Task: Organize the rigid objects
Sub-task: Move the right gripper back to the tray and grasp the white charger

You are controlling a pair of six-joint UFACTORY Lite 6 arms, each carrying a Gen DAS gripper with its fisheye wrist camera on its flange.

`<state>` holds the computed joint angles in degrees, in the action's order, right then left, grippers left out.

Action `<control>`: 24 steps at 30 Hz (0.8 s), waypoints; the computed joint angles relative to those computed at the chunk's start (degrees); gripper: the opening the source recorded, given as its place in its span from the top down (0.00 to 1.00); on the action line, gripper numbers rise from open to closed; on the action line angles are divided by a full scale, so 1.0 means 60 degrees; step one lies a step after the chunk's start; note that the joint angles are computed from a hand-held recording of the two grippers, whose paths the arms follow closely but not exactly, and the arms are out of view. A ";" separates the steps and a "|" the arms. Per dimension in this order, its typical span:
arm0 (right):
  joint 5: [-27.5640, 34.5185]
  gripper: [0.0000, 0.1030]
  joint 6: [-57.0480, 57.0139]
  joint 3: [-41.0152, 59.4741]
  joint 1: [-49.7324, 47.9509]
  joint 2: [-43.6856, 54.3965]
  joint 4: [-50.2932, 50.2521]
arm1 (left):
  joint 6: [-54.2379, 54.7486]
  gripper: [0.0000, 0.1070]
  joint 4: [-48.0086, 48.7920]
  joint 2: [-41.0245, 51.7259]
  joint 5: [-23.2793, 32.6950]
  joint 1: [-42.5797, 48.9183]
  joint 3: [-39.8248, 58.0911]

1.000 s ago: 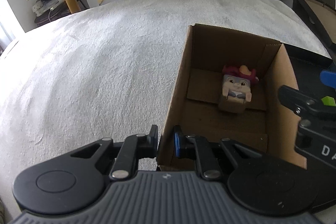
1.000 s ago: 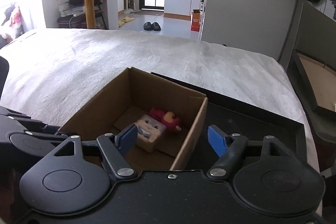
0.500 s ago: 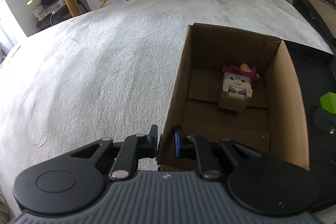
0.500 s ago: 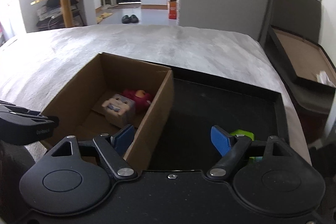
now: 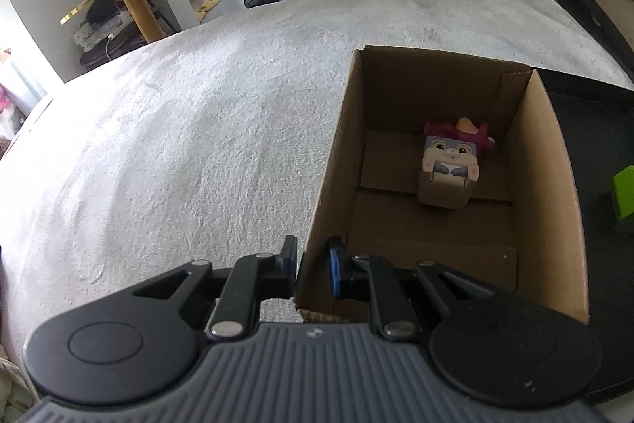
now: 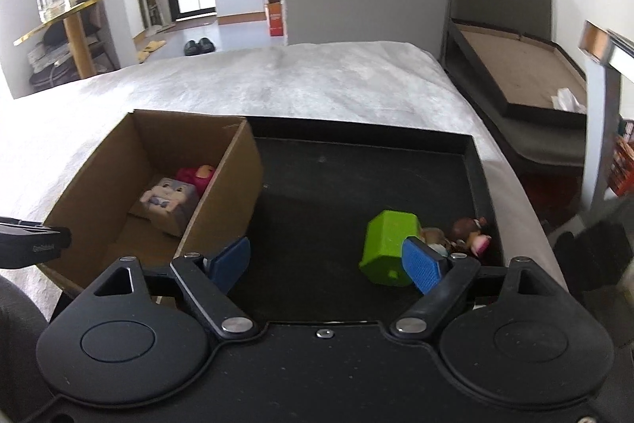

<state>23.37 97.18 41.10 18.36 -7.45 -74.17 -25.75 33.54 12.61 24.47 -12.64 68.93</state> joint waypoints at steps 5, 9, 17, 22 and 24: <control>0.0140 0.15 0.0872 -0.0583 -0.0209 -0.0341 -0.0579 | -0.0621 0.86 0.0705 0.0020 0.0141 -0.0235 -0.0031; -0.0045 0.15 0.2031 -0.1080 -0.0527 -0.0439 -0.1495 | -0.1136 0.85 0.1426 0.0046 0.0150 -0.0371 -0.0142; -0.0226 0.15 0.4994 -0.1997 -0.1151 -0.0336 -0.4146 | -0.1714 0.85 0.2385 0.0004 0.0224 -0.0611 -0.0350; -0.0202 0.18 0.5650 -0.2130 -0.1508 -0.0011 -0.4583 | -0.2058 0.85 0.2855 0.0076 0.0378 -0.0759 -0.0335; 0.0037 0.19 0.5404 -0.2081 -0.1571 0.0164 -0.4348 | -0.2271 0.84 0.3103 0.0110 0.0458 -0.0841 -0.0342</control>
